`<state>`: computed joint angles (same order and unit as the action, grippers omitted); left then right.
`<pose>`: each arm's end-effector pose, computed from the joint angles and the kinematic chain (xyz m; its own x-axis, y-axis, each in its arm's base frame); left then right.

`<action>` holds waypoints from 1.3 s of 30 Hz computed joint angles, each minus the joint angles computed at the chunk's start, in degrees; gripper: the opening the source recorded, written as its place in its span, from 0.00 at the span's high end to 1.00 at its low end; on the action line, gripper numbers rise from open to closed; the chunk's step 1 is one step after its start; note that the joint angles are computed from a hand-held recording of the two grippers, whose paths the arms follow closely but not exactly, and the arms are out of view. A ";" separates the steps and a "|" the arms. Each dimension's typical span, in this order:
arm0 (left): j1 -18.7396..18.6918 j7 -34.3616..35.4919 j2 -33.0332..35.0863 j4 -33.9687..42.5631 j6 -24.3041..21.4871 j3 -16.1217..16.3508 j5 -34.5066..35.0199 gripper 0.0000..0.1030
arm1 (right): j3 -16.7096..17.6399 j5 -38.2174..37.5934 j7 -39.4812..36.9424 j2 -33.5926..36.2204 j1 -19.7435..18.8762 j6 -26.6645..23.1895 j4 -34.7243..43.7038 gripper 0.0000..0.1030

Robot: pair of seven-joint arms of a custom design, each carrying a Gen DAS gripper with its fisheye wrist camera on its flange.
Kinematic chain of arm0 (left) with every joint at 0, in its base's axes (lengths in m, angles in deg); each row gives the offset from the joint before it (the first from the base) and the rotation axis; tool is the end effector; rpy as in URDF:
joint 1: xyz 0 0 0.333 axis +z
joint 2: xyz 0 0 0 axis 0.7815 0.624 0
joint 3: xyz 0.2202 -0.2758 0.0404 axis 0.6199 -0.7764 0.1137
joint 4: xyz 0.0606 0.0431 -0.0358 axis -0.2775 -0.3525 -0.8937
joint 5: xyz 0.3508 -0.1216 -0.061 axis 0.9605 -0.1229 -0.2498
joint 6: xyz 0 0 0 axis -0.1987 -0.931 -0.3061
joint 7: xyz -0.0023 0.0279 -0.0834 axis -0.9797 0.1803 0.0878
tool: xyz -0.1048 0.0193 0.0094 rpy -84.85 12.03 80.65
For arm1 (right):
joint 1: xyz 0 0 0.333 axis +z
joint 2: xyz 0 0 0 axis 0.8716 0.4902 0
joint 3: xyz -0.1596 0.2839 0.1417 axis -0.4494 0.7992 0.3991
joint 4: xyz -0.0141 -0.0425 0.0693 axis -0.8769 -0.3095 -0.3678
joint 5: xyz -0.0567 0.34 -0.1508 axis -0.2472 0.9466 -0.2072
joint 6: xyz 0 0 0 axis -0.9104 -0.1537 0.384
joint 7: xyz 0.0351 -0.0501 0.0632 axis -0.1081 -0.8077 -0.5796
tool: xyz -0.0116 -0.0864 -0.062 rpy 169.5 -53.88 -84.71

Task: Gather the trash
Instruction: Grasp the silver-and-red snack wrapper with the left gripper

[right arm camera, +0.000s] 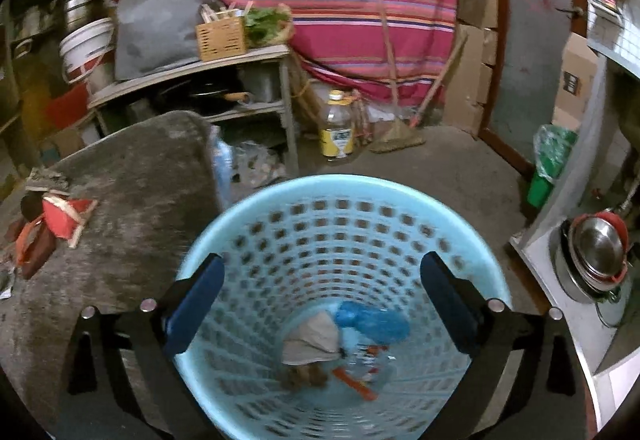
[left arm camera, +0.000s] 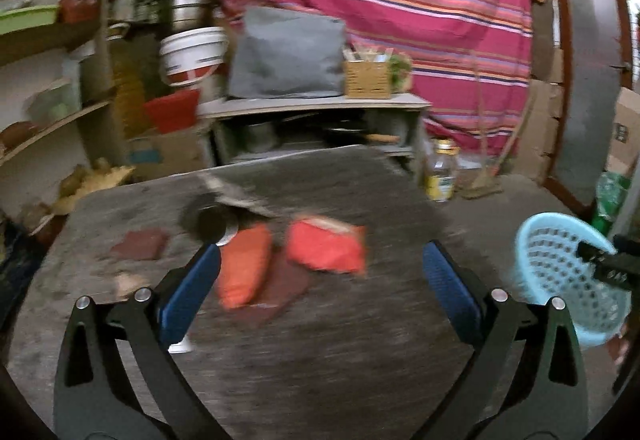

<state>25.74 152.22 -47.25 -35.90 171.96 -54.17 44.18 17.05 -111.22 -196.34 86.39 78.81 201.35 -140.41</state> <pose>0.7307 -0.2405 0.4856 -0.2793 -0.9581 -0.0640 -0.4384 0.1866 -0.8792 0.6542 0.1633 0.4495 -0.4785 -0.8763 -0.0561 -0.5167 0.3327 -0.7889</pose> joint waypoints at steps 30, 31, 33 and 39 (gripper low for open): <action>20.18 4.72 11.42 17.17 -24.17 -12.84 1.58 0.52 | -2.00 23.43 -28.17 22.44 9.39 -5.12 32.44 0.05; 20.42 4.77 11.31 16.89 -23.90 -13.09 1.32 0.56 | -2.17 23.84 -28.56 22.82 9.59 -5.11 32.99 0.05; 20.21 4.31 10.96 16.16 -23.31 -12.71 1.33 0.56 | -2.32 24.77 -29.33 23.71 9.92 -5.08 34.32 0.05; 17.41 1.84 6.65 8.01 -14.50 -7.96 4.07 0.56 | -3.08 26.16 -30.84 25.56 11.24 -4.59 37.76 0.05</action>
